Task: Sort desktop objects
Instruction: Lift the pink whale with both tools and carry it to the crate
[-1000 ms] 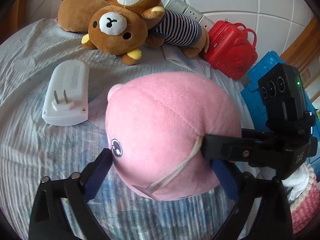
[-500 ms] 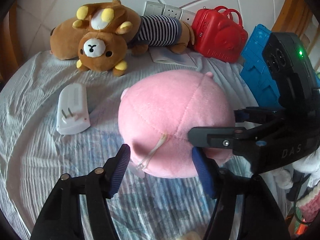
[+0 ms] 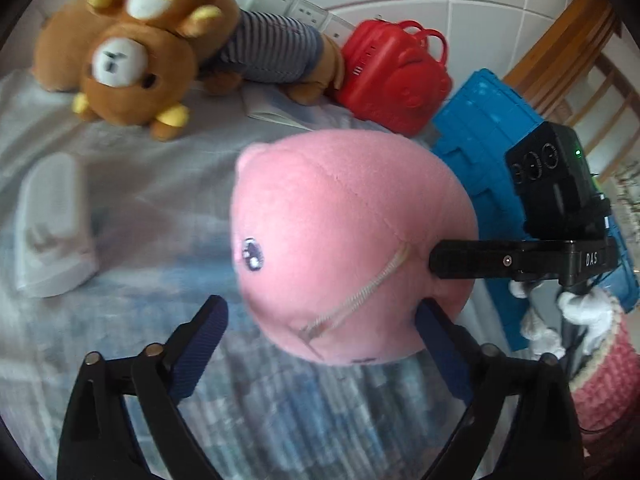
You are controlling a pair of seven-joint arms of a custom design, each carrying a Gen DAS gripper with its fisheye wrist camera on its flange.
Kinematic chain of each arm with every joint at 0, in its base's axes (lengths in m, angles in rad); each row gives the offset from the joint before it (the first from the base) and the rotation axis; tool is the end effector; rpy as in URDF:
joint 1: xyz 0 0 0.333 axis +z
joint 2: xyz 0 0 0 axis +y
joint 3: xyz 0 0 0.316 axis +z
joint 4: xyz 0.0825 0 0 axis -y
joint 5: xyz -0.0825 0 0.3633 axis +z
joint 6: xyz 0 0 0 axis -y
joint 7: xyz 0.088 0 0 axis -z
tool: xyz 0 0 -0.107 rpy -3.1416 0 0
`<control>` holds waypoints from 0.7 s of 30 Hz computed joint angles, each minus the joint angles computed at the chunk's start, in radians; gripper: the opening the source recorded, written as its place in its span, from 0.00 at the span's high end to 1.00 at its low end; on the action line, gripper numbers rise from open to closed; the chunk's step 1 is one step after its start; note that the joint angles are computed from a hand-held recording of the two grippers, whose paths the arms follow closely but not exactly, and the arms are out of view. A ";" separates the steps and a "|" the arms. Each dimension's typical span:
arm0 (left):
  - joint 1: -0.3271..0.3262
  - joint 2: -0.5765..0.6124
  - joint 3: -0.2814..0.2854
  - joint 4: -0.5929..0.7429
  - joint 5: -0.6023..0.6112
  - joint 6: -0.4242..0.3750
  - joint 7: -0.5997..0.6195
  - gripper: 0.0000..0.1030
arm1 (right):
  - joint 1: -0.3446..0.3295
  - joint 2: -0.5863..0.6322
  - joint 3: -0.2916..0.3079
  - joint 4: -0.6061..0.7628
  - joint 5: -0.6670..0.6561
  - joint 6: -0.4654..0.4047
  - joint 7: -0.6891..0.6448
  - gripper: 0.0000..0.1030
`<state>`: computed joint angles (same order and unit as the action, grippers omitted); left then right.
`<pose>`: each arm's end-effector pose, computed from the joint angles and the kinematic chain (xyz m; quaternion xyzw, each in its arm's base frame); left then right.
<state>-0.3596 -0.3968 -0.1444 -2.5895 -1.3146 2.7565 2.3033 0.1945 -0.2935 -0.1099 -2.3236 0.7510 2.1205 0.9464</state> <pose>0.3784 -0.1648 0.4438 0.5999 -0.6780 0.4232 0.0371 0.4486 0.0663 0.4847 -0.7666 0.5461 0.1327 0.3106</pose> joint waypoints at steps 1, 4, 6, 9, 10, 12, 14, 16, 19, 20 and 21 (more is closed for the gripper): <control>-0.019 0.030 0.016 0.024 -0.060 -0.013 0.064 0.00 | -0.001 0.015 -0.015 0.011 0.015 -0.021 -0.018 0.14; -0.017 0.084 -0.016 0.068 -0.120 0.019 0.134 0.04 | -0.021 0.045 -0.016 0.025 0.028 -0.015 -0.038 0.13; -0.014 0.097 -0.035 0.086 -0.134 0.039 0.154 0.09 | -0.030 0.039 -0.007 0.026 0.017 0.004 -0.044 0.13; -0.015 0.061 -0.070 0.080 -0.079 0.095 0.104 0.10 | -0.030 0.012 -0.009 0.021 0.025 0.010 -0.070 0.13; -0.016 0.044 -0.075 0.079 -0.044 0.106 0.074 0.11 | -0.029 -0.002 -0.015 0.017 0.039 0.007 -0.079 0.13; -0.022 0.011 -0.080 0.076 0.034 0.127 0.010 0.11 | -0.026 -0.037 -0.026 0.010 0.065 -0.002 -0.092 0.13; -0.023 -0.043 -0.083 0.061 0.115 0.134 -0.058 0.11 | -0.021 -0.087 -0.031 0.001 0.076 -0.004 -0.096 0.13; -0.018 -0.103 -0.091 0.049 0.196 0.133 -0.124 0.11 | -0.011 -0.136 -0.036 -0.004 0.077 -0.003 -0.096 0.13; -0.005 -0.184 -0.107 0.049 0.311 0.123 -0.217 0.11 | 0.004 -0.227 -0.046 -0.010 0.063 0.002 -0.077 0.14; -0.004 -0.201 -0.112 0.057 0.344 0.119 -0.242 0.11 | 0.008 -0.261 -0.048 -0.012 0.055 0.008 -0.066 0.14; -0.003 -0.217 -0.116 0.065 0.377 0.115 -0.267 0.11 | 0.015 -0.288 -0.052 -0.014 0.046 0.014 -0.056 0.14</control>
